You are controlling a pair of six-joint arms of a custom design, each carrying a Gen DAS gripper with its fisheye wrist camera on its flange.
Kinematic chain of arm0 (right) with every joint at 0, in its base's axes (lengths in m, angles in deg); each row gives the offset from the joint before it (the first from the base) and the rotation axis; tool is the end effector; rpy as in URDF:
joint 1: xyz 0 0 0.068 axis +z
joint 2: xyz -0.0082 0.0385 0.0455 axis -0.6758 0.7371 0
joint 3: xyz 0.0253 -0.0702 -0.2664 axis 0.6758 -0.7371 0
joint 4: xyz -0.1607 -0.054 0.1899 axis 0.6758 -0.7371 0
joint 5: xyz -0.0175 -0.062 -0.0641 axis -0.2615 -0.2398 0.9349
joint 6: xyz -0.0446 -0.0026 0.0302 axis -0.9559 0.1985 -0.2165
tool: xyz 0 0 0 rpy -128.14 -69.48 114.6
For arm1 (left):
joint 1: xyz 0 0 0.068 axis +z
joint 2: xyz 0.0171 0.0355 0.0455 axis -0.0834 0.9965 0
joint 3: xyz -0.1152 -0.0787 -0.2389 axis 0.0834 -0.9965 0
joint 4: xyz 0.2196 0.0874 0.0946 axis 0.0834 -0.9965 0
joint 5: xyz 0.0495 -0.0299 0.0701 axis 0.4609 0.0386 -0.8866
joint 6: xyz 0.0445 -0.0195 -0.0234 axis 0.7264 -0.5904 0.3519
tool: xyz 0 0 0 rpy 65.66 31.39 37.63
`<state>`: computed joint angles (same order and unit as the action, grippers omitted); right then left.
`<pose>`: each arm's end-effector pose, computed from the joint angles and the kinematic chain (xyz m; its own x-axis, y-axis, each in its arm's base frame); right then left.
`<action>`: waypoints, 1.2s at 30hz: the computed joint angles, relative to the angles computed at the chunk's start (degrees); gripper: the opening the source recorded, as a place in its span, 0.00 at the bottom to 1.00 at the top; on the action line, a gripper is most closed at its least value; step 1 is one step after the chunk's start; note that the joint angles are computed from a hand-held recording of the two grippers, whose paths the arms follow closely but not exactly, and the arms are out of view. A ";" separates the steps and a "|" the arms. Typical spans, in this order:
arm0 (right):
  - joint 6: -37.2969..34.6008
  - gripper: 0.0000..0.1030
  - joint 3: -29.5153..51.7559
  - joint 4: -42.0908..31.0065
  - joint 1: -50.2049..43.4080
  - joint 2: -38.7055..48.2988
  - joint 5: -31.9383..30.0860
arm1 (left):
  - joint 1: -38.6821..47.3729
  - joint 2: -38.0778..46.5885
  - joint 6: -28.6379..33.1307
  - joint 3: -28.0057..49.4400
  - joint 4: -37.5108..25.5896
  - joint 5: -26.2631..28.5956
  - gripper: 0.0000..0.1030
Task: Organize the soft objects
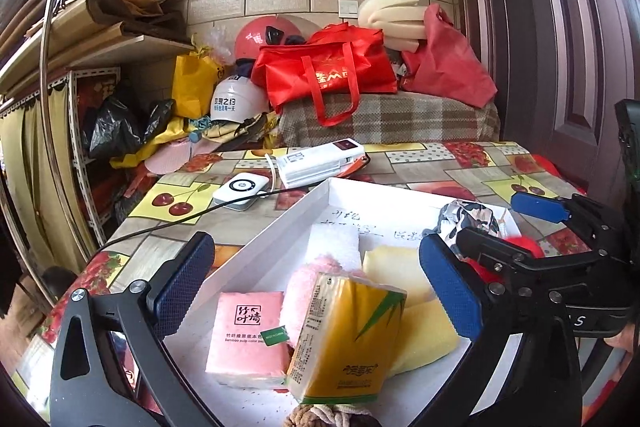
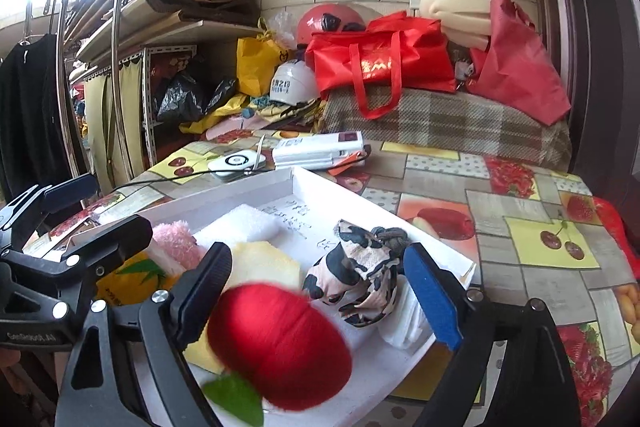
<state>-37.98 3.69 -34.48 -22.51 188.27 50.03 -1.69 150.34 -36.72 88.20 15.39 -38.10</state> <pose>0.3096 0.1144 0.1369 -0.2617 -0.1850 -0.9473 -0.4022 0.9131 -0.0672 0.2996 0.0147 0.1894 -0.3285 -0.0044 -0.9445 -0.0106 0.9999 -0.0010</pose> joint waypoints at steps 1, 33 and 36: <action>-0.04 0.86 -0.66 1.18 0.06 -0.12 0.18 | 0.11 -0.22 -0.32 -0.42 0.58 -0.13 1.00; 0.24 0.86 -21.96 24.33 2.71 -6.15 4.30 | -6.24 -13.41 -4.47 -10.83 -2.35 -5.68 1.00; 0.61 0.86 -26.02 26.12 2.85 -8.28 8.00 | -7.89 -17.29 -5.19 -12.39 -5.51 -4.78 1.00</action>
<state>-37.37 -22.33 -8.37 -19.67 179.99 58.03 -9.58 133.04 -41.91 75.81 9.88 -42.88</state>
